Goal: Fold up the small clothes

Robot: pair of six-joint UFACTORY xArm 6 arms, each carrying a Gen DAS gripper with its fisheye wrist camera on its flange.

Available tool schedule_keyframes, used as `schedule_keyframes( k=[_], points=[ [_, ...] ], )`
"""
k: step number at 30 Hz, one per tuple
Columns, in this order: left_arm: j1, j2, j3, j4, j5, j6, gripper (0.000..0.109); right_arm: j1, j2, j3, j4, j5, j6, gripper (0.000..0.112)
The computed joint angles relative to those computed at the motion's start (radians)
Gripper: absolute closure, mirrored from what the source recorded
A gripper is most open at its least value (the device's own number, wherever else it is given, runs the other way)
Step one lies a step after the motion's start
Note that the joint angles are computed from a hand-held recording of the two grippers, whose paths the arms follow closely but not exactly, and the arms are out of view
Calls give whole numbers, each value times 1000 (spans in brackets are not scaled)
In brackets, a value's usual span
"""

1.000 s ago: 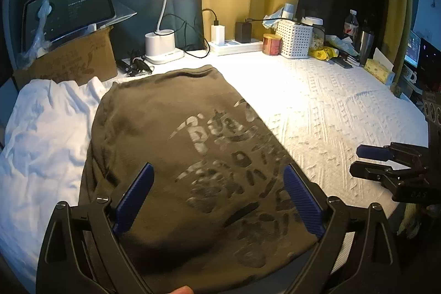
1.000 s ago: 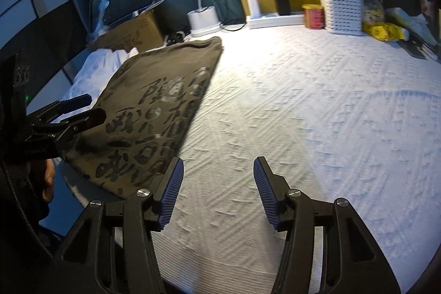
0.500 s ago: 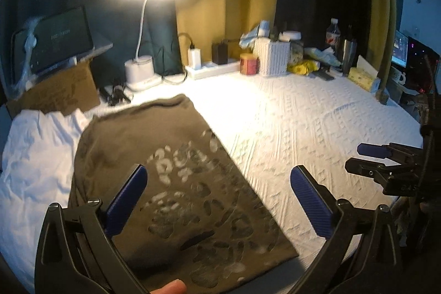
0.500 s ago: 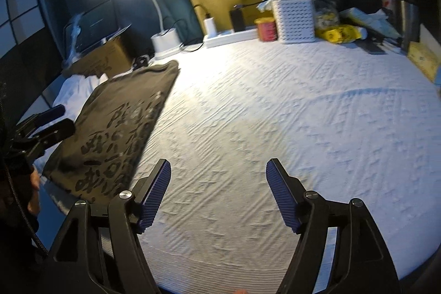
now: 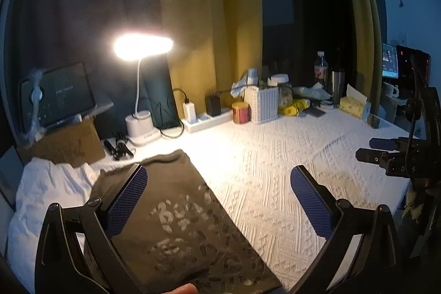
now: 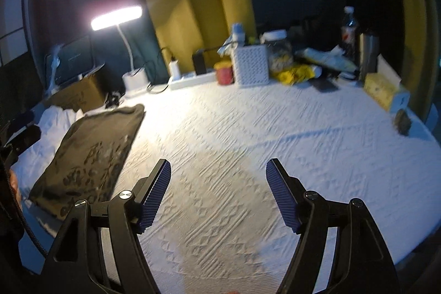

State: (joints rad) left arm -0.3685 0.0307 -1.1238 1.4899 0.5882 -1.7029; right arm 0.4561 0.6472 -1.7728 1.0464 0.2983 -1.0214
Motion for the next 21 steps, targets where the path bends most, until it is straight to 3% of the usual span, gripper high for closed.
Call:
schedule_keyframes(
  k=[4,9,21],
  points=[
    [-15,-23,0,65,37,-47,6,19,-36,24,121,-103,-138,37],
    [-32,-47,-2,143,69,-103,6,33,-71,18,312,-161,-320,37],
    [-52,-141,66,268,130,-225,6,47,-191,-6,956,-238,-973,37]
  ],
)
